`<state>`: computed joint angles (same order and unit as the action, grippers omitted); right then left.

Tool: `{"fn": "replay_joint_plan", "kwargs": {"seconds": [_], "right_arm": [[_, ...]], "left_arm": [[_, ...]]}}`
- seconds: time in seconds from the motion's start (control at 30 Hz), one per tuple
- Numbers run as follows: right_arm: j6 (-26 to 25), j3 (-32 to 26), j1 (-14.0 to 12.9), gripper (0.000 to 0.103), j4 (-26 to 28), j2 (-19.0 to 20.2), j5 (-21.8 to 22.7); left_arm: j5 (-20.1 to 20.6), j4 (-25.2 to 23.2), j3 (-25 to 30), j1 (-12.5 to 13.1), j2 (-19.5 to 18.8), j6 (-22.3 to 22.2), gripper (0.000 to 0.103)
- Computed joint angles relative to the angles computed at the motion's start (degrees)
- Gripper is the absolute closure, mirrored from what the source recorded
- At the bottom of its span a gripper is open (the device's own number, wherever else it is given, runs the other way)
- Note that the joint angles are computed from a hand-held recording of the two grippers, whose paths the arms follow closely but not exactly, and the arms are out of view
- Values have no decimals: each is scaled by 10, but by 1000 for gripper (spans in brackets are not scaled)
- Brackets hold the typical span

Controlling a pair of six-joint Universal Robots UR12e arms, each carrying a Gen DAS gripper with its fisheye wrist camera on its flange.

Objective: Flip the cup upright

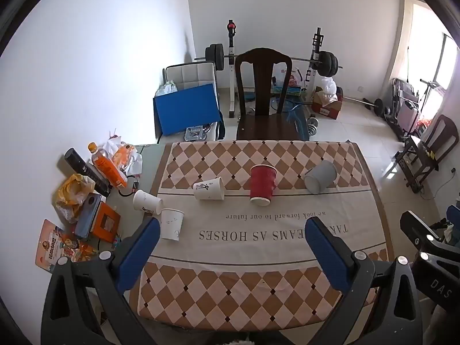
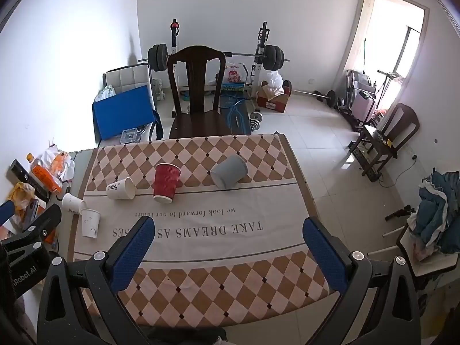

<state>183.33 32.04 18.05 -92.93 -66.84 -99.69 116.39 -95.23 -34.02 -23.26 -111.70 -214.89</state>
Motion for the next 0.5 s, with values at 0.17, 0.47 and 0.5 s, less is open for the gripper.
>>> {"fn": "replay_joint_plan", "kwargs": {"seconds": [0.17,0.47,0.5], "right_arm": [[0,-2,0,0,4,0,-2],[2,-3,0,0,3,-1,-3],[-1,0,0,0,2,-2,-4]], "left_arm": [[1,-4,3,-1,0,-4,0],[-2,-2,2,0,-1,-2,0],[-2,-2,2,0,-1,-2,0]]}}
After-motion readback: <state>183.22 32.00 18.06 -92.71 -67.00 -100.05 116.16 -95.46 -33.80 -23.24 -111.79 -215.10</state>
